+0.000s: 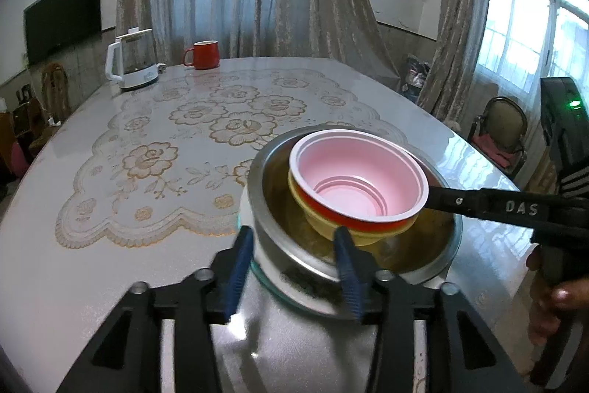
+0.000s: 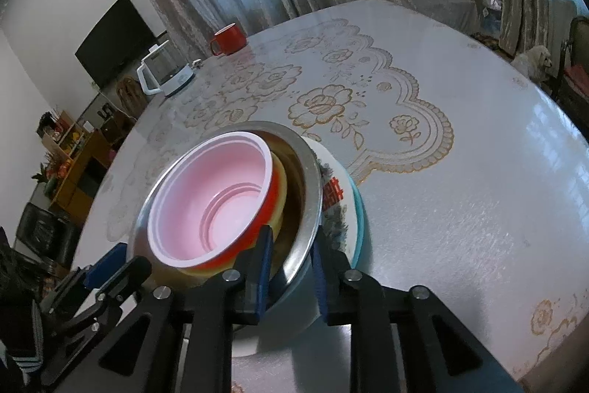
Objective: Organize plates and bowls
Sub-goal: 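Open the left gripper and withdraw it from the basin rim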
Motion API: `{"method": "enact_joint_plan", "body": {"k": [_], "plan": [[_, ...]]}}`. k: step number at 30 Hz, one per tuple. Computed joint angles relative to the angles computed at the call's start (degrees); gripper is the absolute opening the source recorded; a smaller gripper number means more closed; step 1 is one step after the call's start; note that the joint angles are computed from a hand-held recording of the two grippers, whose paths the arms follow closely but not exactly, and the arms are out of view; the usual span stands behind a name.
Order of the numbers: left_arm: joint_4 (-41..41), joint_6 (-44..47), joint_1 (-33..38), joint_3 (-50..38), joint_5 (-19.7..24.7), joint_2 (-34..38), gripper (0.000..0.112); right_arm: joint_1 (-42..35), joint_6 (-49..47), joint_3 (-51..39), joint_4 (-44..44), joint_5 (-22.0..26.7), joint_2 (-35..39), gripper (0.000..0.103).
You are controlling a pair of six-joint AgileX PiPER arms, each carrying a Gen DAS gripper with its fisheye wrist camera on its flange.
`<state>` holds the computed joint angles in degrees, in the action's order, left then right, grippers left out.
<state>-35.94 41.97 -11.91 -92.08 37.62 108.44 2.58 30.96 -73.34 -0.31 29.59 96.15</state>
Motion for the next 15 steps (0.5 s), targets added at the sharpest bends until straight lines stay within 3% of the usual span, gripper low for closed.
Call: {"method": "enact_joint_plan", "body": {"k": [2, 6, 13, 15], "plan": [[0.3, -0.1, 0.2, 1.1, -0.9, -0.8, 0.063, -0.1, -0.4, 0.5, 1.0, -0.2, -0.8, 0.028], [1.3, -1.2, 0.8, 3.3, -2.3, -2.5, 0.076, 1.5, 4.5, 1.4, -4.9, 0.0, -2.6, 0.03], [3.6, -4.4, 1.8, 4.8, -1.7, -4.0, 0.079, 4.7, 10.4, 2.2, -12.5, 1.1, -5.0, 0.031], [3.4, -4.2, 2.0, 6.1, -1.9, -5.1, 0.084, 5.8, 12.2, 2.7, -14.6, 1.1, -5.8, 0.033]]}}
